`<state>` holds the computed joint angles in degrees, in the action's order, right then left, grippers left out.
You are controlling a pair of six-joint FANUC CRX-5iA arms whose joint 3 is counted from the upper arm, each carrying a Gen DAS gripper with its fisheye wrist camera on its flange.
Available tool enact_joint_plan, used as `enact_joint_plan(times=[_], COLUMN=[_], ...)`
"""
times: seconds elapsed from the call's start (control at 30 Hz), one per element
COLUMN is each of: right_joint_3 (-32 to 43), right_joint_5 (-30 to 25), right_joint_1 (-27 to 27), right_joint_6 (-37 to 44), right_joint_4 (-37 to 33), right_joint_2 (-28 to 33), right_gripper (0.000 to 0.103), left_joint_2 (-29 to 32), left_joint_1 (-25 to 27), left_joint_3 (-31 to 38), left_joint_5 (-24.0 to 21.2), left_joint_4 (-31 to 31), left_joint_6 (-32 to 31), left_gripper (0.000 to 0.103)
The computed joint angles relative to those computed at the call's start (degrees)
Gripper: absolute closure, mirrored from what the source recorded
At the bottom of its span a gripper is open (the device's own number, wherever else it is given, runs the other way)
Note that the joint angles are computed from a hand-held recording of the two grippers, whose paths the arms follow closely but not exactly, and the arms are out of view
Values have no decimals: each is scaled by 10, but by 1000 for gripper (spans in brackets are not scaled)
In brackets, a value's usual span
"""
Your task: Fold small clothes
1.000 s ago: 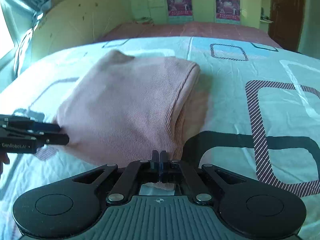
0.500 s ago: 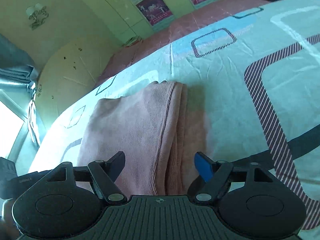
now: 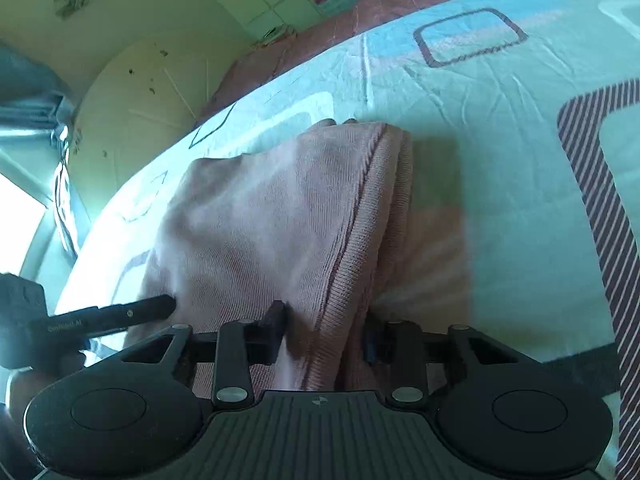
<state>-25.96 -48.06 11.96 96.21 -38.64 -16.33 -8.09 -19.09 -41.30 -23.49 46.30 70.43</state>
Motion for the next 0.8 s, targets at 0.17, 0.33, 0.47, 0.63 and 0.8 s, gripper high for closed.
enact_joint_plan(times=[0.17, 0.33, 0.47, 0.63, 0.8], right_joint_3=[-64, -105, -114, -123, -115], right_joint_5=[82, 115, 120, 125, 143], right_joint_1=[131, 194, 242, 297, 339], right_joint_6=[-149, -252, -315, -386, -418], right_joint_4=[190, 293, 371, 440, 477], right_joint_2=[-62, -111, -131, -148, -128], right_gripper=[82, 83, 84, 84, 84], left_joint_2=[1, -16, -39, -78, -132], left_joint_1=[-9, -15, -20, -5, 38], left_joint_3=[71, 84, 88, 73, 37], left_joint_5=[-31, -41, -51, -62, -76], left_joint_4=[-206, -251, -280, -276, -250], left_joint_6=[131, 152, 159, 136, 94], left_gripper=[68, 72, 72, 72, 72])
